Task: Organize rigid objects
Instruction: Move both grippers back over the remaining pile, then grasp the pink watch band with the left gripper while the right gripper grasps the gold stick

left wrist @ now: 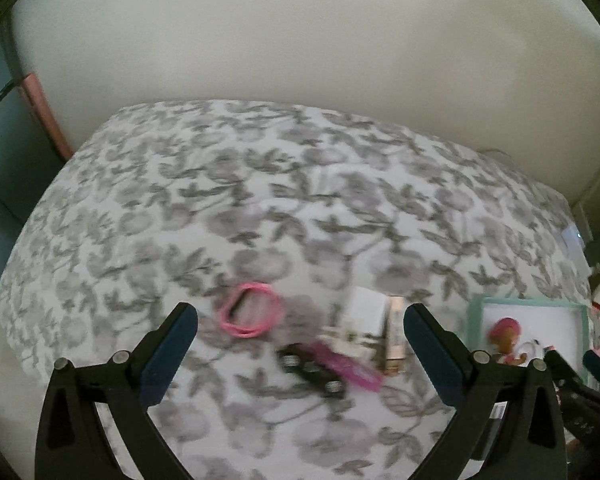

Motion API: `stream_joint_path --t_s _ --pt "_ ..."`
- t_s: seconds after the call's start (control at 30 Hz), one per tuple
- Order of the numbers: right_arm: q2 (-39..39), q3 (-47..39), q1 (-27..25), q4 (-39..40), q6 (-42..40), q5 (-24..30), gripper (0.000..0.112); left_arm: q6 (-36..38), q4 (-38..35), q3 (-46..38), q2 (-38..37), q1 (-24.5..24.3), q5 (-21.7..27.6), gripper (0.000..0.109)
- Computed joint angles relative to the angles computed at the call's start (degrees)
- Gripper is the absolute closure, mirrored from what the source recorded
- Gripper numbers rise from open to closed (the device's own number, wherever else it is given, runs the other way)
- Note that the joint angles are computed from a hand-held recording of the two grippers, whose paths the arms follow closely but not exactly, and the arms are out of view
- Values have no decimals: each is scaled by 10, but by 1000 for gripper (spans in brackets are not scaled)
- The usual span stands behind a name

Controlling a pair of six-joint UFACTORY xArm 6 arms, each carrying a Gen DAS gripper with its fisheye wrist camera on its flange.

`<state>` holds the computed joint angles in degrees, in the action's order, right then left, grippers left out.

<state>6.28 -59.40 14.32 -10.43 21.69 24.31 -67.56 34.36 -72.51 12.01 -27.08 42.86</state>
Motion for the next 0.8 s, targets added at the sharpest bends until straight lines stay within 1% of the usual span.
stream_joint_path --t_s 0.13,0.23,0.37,0.47,0.6,0.7,0.73,0.8 --pt "-4 -1 24 29 -25 -22 9 -6 -6 47 -40 22 -5 6" --pt "-1 -6 41 39 -30 -36 9 -6 -25 84 -69 45 -19 6" --pt "15 -18 64 44 -32 -48 9 -4 -39 118 -94 70 -31 6" --pt "30 -29 77 62 -52 -51 10 3 -52 129 -99 86 -37 6" --pt "52 -46 93 48 -52 -47 16 9 -65 137 -96 104 -35 6" --pt "72 -61 103 50 -60 -40 17 14 -69 133 -86 110 -31 6" --pt "81 -67 107 51 -63 -38 23 19 -74 129 -79 113 -29 6" --pt "95 -78 111 53 -67 -30 28 25 -81 122 -67 116 -29 6"
